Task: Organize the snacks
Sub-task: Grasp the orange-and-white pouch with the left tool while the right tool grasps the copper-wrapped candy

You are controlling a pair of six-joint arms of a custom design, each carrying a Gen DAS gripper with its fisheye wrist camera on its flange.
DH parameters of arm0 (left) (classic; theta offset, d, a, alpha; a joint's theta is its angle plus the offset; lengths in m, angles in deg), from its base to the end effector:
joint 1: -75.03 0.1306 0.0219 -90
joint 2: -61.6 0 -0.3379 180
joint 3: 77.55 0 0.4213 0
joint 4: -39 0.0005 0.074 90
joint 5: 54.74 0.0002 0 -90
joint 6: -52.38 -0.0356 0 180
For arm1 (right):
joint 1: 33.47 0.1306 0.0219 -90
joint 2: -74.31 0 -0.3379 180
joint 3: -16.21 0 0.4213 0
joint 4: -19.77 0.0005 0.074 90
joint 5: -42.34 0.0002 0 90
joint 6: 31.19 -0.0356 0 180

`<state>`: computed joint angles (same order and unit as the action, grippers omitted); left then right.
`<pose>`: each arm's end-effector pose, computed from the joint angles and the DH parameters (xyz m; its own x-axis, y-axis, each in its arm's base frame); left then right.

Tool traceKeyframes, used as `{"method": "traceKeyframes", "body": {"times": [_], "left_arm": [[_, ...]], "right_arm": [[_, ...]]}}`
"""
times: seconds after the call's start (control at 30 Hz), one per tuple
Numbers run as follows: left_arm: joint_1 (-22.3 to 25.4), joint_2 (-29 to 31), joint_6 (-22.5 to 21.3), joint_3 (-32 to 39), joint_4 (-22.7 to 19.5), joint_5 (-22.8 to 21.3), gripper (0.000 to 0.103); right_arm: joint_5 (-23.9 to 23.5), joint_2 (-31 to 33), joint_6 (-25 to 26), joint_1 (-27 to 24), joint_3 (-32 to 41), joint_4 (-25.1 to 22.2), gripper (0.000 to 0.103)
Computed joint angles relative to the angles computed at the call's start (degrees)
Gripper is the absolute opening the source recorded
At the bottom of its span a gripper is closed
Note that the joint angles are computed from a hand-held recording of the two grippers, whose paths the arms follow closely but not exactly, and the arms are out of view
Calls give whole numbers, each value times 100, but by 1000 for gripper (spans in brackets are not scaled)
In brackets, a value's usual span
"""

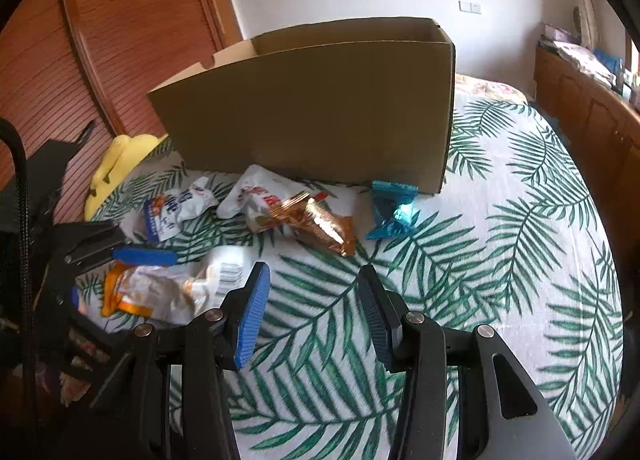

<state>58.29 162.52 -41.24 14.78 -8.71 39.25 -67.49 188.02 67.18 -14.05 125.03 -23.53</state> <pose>0.5384 -0.1650 0.3082 -0.7746 0.2988 -0.5574 0.3740 0.9272 -0.0227 0.6083 0.2267 0.3238 -0.6189 -0.3634 -0.6964 -0.6228 0.7673 0.1531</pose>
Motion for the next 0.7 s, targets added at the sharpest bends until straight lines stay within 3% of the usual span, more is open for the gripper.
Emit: {"method": "traceKeyframes", "body": {"times": [0.17,0.3,0.7], "left_arm": [[-18,-184,4,-203,223,-64,47],[-67,-262,-16,-281,266,-207,42],[292,-587,403,-537,402,337,36]], "right_arm": [[-52,390,-138,4,523,-178,47],[16,632,-38,84,841,-260,47],[210,1221,531,187,1547,-663,47]]}}
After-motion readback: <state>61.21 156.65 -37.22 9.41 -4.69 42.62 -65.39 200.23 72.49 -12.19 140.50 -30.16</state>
